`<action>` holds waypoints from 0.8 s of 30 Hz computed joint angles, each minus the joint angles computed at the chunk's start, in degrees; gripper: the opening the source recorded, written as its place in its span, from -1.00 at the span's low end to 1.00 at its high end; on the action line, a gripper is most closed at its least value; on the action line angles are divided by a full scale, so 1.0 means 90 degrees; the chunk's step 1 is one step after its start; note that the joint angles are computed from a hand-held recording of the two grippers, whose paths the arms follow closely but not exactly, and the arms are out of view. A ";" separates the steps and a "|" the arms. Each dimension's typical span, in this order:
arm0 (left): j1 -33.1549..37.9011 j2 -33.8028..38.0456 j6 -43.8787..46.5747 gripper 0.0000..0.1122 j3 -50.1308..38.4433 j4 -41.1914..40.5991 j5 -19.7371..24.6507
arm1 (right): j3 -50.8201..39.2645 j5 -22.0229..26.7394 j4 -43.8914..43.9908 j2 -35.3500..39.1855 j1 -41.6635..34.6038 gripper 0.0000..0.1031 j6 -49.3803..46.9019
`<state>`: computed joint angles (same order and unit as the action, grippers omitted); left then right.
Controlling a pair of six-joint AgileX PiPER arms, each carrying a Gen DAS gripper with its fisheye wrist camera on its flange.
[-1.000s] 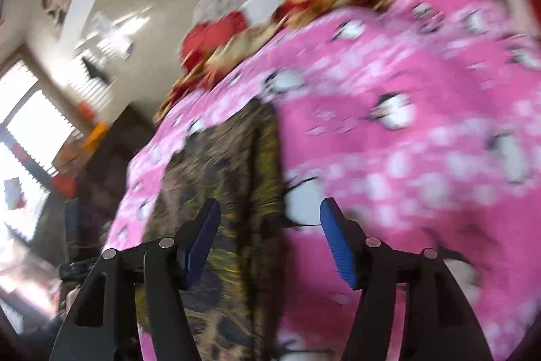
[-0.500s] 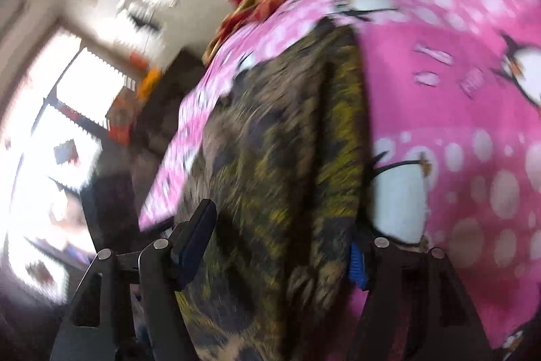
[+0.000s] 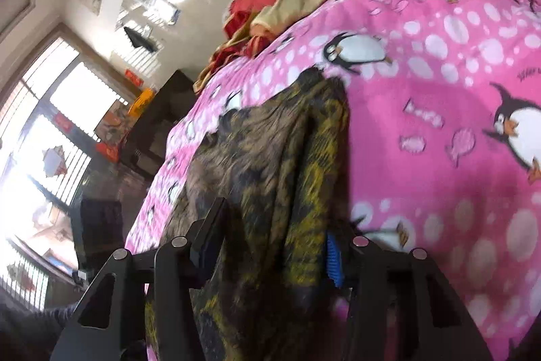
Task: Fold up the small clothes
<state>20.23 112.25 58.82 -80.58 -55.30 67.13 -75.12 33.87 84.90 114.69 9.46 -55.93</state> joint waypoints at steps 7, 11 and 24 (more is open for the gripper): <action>-0.0083 0.0005 -0.0014 0.82 -0.0072 0.0186 0.0053 | -0.0882 -0.0041 -0.1255 0.0401 0.0045 -0.32 0.1018; -0.0360 -0.0470 -0.0484 0.20 0.0276 0.0766 -0.0895 | -0.0648 -0.0274 -0.1110 0.0258 0.0054 -0.71 0.0758; 0.0144 -0.0681 -0.0707 -0.59 0.0366 0.0359 -0.0651 | -0.0556 -0.1302 -0.3625 -0.0442 0.0689 -0.91 0.3057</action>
<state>21.52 106.12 52.46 -77.29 -52.06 61.27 -80.12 22.15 52.28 110.71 15.66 -28.42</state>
